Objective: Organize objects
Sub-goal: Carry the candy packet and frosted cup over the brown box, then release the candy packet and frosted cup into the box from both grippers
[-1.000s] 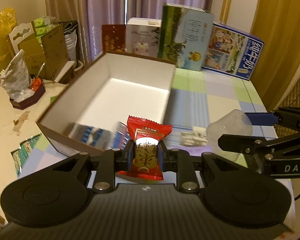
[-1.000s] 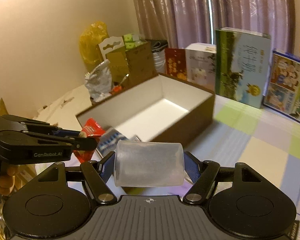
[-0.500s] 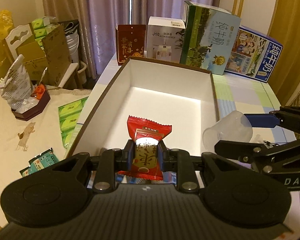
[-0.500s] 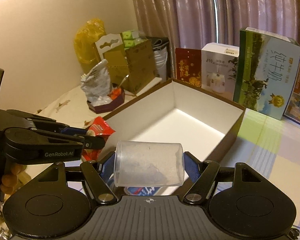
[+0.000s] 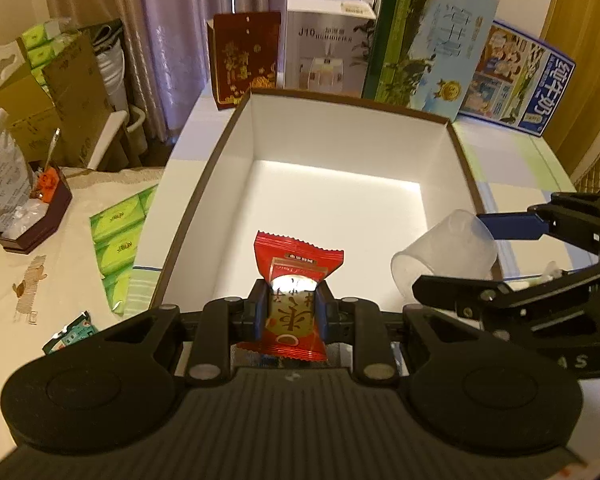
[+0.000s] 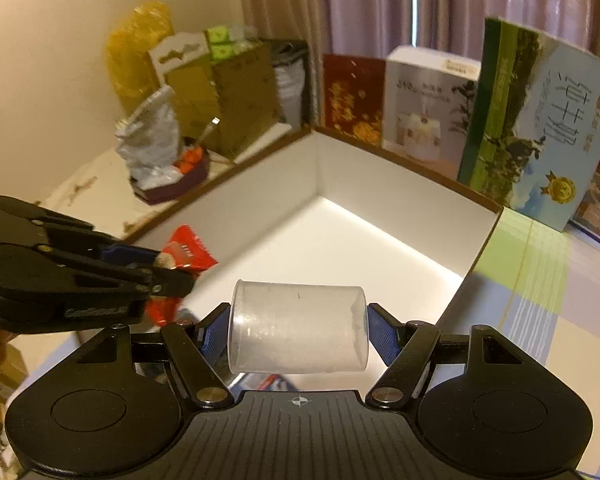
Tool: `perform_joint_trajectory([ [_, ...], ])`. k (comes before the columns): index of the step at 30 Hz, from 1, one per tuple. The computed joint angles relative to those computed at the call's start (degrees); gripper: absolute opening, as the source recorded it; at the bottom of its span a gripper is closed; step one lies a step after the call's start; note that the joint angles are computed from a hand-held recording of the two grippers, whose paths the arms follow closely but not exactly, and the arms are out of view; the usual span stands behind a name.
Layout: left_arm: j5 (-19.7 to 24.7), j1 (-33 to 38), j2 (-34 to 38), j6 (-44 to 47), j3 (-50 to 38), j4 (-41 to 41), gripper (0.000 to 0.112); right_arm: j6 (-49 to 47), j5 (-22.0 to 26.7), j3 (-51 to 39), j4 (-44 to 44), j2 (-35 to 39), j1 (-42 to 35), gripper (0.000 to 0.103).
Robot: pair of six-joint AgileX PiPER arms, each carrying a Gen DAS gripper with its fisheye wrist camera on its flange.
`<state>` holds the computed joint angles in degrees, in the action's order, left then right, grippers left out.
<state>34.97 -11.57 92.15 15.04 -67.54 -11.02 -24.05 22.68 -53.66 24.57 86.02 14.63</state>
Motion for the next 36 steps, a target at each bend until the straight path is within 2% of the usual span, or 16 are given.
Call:
perform_joint_trajectory([
  [10,1.1,1.2,9.6,4.3,-5.8,-1.8,0.020,5.4,0.1,-6.2,-10.1,9.9,1.0,0.069],
  [20,2.5,1.5,14.6,6.3,-10.0,-2.9,0.020,13.6,0.0,-8.0,-21.0,13.5,2.2,0.070],
  [23,2.7,1.4,15.4,7.1,-10.7,-3.6,0.020,11.2,-0.5,-7.6,-19.4,13.3,1.9,0.074],
  [30,2.7,0.7,16.6,7.3,-11.5,-3.9,0.021,9.8,-0.3,-7.3,-18.4,12.7,1.9,0.075],
  [31,2.4,0.7,16.6,7.4,-11.3,-3.8,0.022,9.7,-0.2,-7.3,-18.3,12.7,2.0,0.075],
  [34,1.3,0.7,16.3,8.0,-10.8,-4.3,0.041,8.7,-0.2,-7.0,-17.2,12.5,1.9,0.075],
  [36,0.5,0.7,15.7,8.7,-10.2,-4.6,0.049,7.8,-0.1,-7.0,-16.1,12.5,1.7,0.075],
])
